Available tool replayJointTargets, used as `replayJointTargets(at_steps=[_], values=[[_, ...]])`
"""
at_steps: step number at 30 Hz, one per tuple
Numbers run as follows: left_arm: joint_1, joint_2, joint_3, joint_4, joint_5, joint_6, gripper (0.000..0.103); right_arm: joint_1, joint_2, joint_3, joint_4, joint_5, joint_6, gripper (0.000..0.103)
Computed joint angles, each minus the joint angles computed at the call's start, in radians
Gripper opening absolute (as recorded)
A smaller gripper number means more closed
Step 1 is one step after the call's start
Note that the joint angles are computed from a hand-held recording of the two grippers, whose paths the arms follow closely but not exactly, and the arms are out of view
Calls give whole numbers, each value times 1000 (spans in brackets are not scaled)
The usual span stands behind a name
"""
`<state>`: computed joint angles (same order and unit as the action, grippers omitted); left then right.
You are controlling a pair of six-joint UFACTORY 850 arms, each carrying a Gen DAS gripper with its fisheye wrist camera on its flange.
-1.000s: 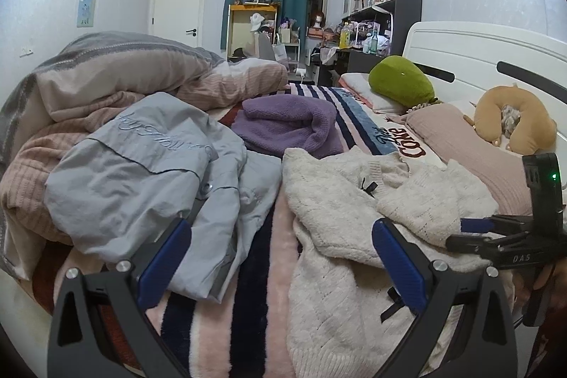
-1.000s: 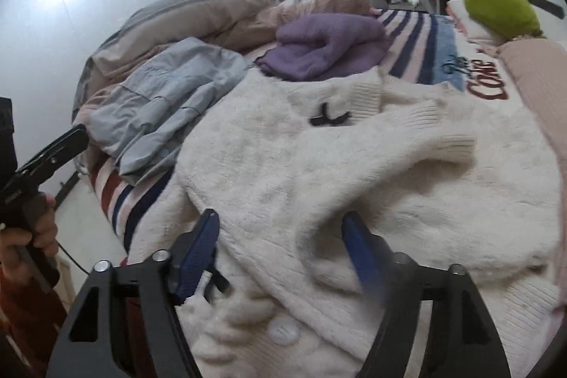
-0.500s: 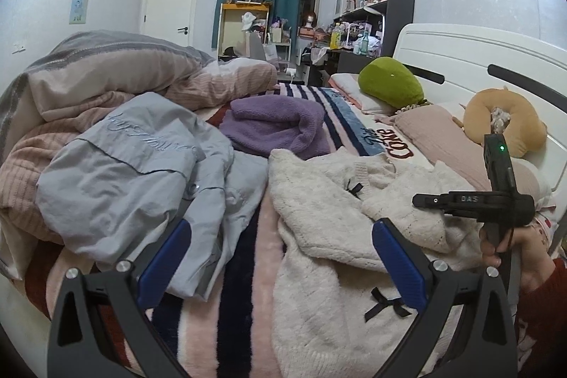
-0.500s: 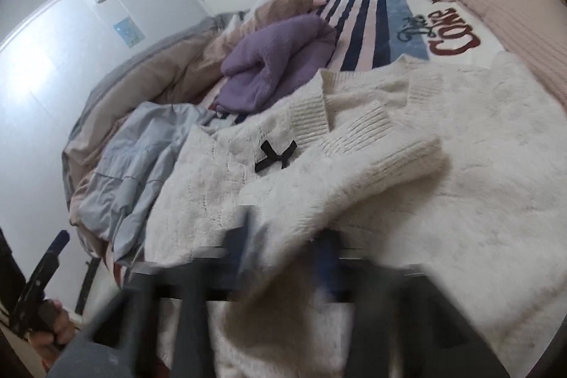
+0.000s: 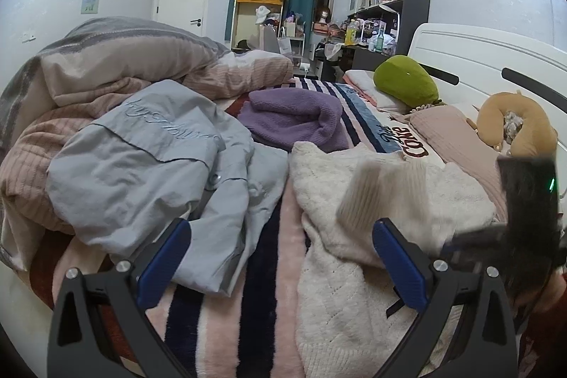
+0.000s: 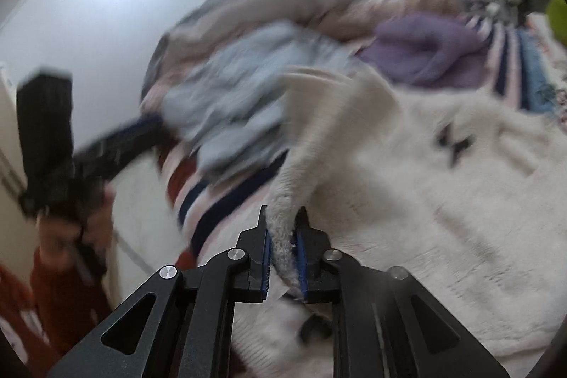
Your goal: Fold large clothes
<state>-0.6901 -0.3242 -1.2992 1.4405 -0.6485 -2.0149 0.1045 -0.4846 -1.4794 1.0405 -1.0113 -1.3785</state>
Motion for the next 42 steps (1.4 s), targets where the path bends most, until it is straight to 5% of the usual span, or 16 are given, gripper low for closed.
replayJointTargets(at_steps=[5, 7, 9, 15, 20, 22, 24, 28, 34, 42], values=[[-3, 3, 5, -1, -5, -5, 101, 6, -22, 13, -57, -2, 64, 17], [-4, 3, 6, -1, -6, -5, 101, 5, -20, 18, -63, -32, 45, 33], [-3, 3, 6, 0, -5, -9, 101, 8, -1, 36, -74, -55, 10, 39], [-4, 6, 10, 2, -1, -17, 101, -18, 28, 55, -1, -135, -41, 39], [-4, -2, 4, 4, 18, -24, 101, -57, 89, 107, 74, -78, -45, 41], [-1, -10, -2, -7, 38, -17, 101, -90, 129, 150, 92, -24, -48, 59], [0, -24, -18, -41, 56, 18, 101, -113, 158, 175, 84, 32, -36, 63], [14, -45, -30, -69, 166, 45, 101, -197, 240, 262, 89, 141, -41, 77], [54, -82, -27, -185, 338, 86, 100, -332, 286, 336, 110, 230, -3, 83], [86, -102, 3, -325, 486, 165, 78, -425, 214, 367, 109, 142, 45, 83]])
